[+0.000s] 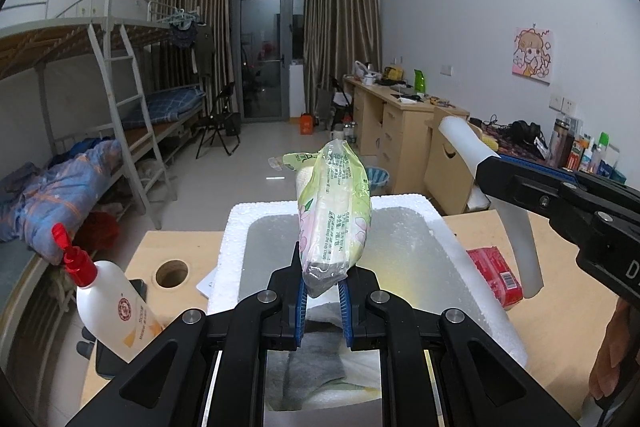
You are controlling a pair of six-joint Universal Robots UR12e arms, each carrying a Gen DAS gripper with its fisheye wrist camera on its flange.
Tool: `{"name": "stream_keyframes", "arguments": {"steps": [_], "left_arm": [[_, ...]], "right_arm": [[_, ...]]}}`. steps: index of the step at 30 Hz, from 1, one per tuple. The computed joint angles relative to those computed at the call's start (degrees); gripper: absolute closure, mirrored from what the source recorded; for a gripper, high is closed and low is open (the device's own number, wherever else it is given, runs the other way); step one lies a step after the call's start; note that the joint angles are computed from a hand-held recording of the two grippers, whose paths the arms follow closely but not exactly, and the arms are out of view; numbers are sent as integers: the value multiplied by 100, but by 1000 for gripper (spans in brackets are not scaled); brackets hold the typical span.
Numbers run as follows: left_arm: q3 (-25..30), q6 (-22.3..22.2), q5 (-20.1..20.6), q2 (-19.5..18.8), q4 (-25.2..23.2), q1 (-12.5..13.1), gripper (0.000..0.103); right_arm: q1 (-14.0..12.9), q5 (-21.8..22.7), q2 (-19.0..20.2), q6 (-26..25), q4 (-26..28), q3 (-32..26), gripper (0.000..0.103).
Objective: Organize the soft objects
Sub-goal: 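Open the left gripper to drop the wet-wipe pack into the box, then lower the white foam strip into the box and open the right gripper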
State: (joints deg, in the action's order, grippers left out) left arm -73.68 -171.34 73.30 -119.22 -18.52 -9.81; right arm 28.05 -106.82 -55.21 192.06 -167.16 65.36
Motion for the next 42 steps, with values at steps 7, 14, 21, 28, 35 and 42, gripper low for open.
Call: {"name": "stream_keyframes", "arguments": {"steps": [7, 14, 21, 28, 35, 42], "left_arm": [[62, 73, -66, -48, -119, -15, 88], [55, 75, 16, -42, -97, -25, 47], [-67, -92, 345, -34, 343, -53, 6], [-89, -149, 355, -14, 423, -43, 6], [-281, -235, 446, 89, 644, 21, 6], [-389, -329, 646, 154, 781, 110, 6]], "right_arm": [[-10, 13, 18, 15, 72, -42, 85], [-13, -13, 42, -6, 66, -83, 85], [-13, -8, 42, -2, 70, -78, 85], [-22, 45, 40, -35, 120, -68, 85], [-28, 130, 82, -61, 203, -145, 85], [-19, 195, 155, -73, 289, -252, 85]]}}
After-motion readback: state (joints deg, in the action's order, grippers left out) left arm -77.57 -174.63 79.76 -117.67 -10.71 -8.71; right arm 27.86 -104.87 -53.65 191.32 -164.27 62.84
